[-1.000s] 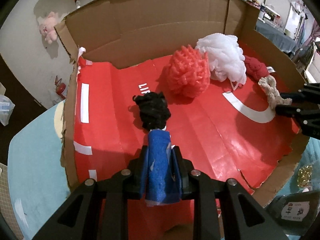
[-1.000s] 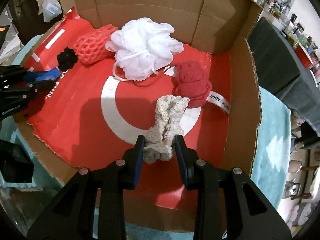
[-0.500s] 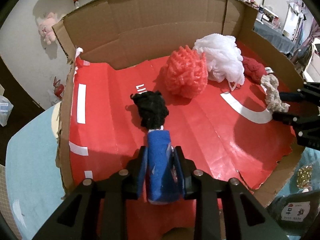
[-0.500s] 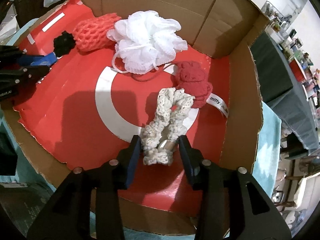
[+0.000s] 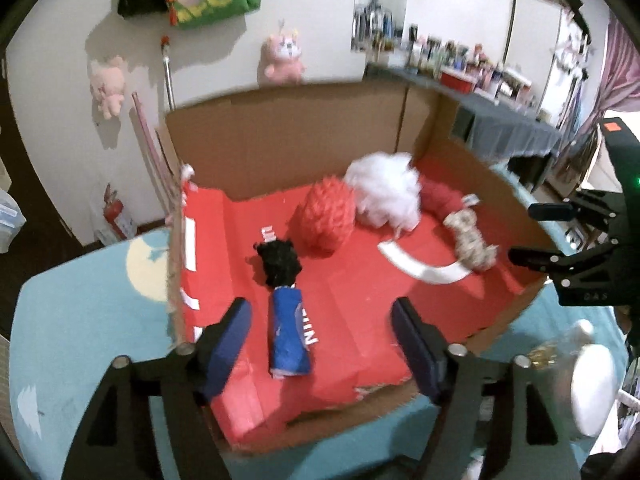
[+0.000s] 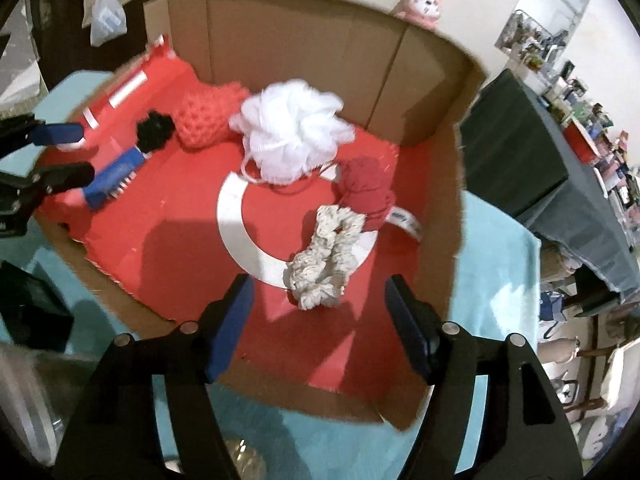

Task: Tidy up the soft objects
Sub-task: 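Withdraw both tools from the box back over the table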

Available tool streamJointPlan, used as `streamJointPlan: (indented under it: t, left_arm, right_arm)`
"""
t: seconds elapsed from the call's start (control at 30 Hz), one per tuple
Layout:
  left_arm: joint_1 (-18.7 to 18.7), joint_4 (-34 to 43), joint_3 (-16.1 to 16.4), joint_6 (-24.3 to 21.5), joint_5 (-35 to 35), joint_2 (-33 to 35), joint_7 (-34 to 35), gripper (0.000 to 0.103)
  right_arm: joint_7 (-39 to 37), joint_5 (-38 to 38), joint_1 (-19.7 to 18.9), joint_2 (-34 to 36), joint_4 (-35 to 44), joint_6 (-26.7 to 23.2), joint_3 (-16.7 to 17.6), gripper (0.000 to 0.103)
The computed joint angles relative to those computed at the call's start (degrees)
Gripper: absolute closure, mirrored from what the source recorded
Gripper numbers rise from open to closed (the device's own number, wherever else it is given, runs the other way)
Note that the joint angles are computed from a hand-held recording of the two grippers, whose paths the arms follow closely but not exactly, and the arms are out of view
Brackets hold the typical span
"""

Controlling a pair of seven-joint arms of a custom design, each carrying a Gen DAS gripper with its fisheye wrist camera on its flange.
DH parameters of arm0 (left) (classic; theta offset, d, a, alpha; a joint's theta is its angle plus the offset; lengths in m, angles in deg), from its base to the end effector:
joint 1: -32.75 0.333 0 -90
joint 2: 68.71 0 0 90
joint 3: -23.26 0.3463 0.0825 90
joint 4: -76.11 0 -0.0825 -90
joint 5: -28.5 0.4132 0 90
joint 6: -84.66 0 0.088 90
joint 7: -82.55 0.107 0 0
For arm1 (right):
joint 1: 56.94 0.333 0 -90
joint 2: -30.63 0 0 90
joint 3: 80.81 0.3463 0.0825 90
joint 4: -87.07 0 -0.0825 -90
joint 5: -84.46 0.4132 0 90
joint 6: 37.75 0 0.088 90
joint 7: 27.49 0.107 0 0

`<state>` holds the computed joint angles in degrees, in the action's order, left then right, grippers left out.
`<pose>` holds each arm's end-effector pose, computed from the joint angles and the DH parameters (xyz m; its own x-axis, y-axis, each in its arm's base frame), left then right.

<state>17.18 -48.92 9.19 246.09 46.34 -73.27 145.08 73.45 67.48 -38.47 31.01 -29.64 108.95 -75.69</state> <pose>0.5025 -0.3069 0.5195 -0.3098 -0.9503 0.0306 -0.7117 0.2104 -0.6702 0.5659 0.2517 0.5139 0.3657 -0.9156 0.1671 -0.7673 -0.3982 -0.5027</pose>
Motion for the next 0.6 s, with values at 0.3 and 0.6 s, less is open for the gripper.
streamJointPlan:
  t: [0.3, 0.6]
  left_arm:
    - [4.49, -8.35, -5.23, 7.11, 14.71, -13.1, -19.09, 0.003]
    - [13.33, -14.97, -16.43, 10.35, 24.73, -28.02, -35.24, 0.0]
  right_arm:
    - [3.2, 0.97, -2.47, -13.0, -9.59, 7.71, 2.65, 0.025]
    - [9.01, 2.37, -8.23, -32.29, -24.62, 19.34, 11.49, 0.009]
